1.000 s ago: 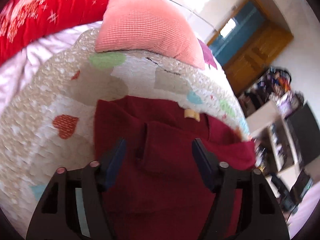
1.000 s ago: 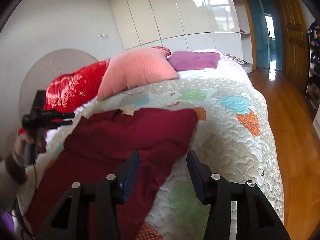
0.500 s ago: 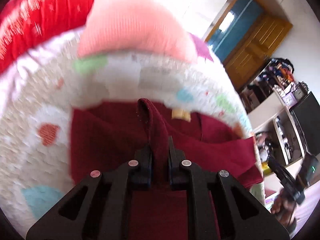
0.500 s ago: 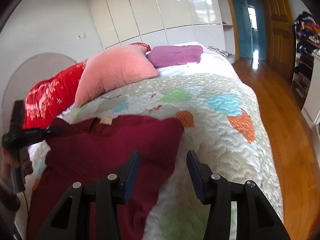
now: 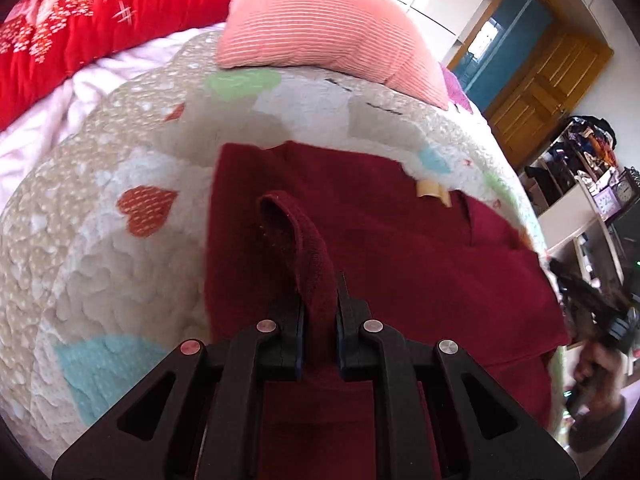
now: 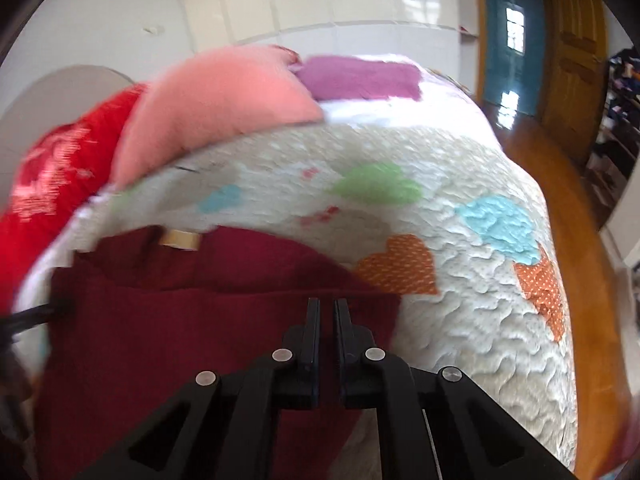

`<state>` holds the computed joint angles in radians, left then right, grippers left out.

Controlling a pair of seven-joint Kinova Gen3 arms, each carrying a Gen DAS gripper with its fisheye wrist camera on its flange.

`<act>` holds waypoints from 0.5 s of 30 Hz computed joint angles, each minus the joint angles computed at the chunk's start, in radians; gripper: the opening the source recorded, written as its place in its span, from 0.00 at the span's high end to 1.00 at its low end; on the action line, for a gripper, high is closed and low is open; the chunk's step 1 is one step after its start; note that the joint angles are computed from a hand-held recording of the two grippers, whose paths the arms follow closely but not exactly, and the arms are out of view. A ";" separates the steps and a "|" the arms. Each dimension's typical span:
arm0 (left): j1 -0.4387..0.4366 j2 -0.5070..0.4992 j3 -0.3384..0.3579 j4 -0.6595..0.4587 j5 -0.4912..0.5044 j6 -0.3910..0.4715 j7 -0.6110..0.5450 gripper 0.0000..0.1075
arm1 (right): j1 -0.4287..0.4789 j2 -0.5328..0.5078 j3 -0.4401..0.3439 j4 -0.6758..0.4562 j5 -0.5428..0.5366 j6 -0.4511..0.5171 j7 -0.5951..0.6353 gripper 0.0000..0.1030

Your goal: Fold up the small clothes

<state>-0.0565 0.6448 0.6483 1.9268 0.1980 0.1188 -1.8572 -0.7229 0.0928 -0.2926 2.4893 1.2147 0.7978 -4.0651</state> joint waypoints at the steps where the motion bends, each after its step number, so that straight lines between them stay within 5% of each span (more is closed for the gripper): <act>1: -0.024 0.011 0.021 0.005 0.015 -0.002 -0.017 0.90 | -0.045 -0.022 -0.034 0.000 -0.026 0.032 0.003 0.94; 4: -0.047 0.022 0.043 0.007 0.010 -0.004 -0.003 0.90 | -0.109 0.019 -0.111 -0.029 -0.103 0.057 0.085 0.93; 6: -0.026 0.009 0.024 0.011 0.008 -0.006 0.006 0.90 | -0.133 0.092 -0.095 -0.030 -0.135 0.035 0.089 0.93; 10: 0.000 -0.054 -0.009 0.051 0.008 -0.012 0.025 0.85 | -0.202 0.044 -0.075 0.004 -0.150 0.038 -0.054 0.92; 13: -0.060 -0.096 0.042 0.118 -0.003 -0.050 0.022 0.71 | -0.305 0.023 -0.110 -0.021 -0.195 0.144 -0.116 0.80; 15: -0.090 -0.113 0.066 0.154 -0.008 -0.068 0.024 0.64 | -0.294 0.067 -0.125 -0.042 -0.217 0.144 -0.106 0.68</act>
